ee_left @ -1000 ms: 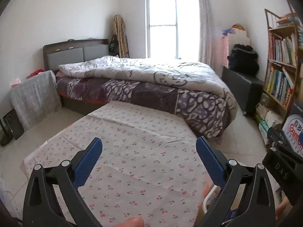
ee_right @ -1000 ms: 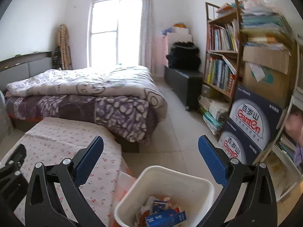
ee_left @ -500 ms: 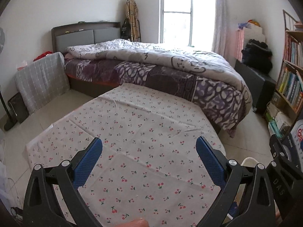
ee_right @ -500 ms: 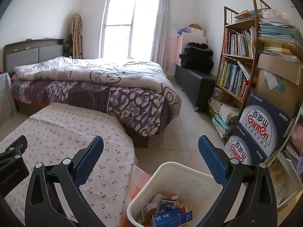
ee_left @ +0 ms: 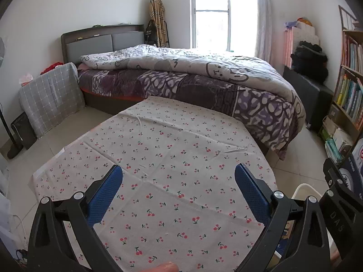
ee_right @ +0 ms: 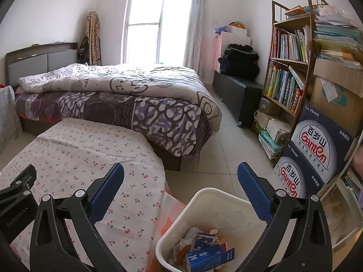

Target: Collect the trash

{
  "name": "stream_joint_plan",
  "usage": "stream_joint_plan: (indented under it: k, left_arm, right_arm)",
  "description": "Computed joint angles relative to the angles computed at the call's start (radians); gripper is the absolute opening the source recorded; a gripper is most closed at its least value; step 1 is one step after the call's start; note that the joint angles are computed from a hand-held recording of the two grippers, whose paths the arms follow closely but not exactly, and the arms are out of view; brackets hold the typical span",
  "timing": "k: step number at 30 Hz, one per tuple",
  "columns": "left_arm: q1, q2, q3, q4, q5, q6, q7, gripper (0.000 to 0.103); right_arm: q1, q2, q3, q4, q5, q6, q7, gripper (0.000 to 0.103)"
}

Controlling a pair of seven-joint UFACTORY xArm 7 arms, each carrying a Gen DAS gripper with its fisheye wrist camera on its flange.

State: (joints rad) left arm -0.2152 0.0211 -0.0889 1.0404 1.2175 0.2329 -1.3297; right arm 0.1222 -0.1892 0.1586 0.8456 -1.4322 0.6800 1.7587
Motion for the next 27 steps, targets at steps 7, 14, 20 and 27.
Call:
stream_joint_plan:
  k: [7,14,20,27]
  left_arm:
    - [-0.002,0.001,0.0,0.001,0.014,0.006,-0.017,0.096]
    - [-0.002,0.003,0.002,-0.001,0.003,0.006,-0.006,0.096]
    - [-0.003,0.004,0.002,0.0,0.001,0.007,-0.003,0.096]
    - [-0.002,0.006,0.004,0.0,0.009,0.009,-0.011,0.096]
  right_arm:
    - [-0.002,0.003,-0.003,0.0,0.021,-0.007,-0.008,0.096]
    - [-0.003,0.006,-0.002,0.001,0.021,-0.009,-0.012,0.096]
    - [-0.002,0.009,-0.003,0.002,0.017,-0.008,-0.006,0.096]
    - [-0.002,0.01,-0.004,0.002,0.023,-0.011,-0.008,0.096]
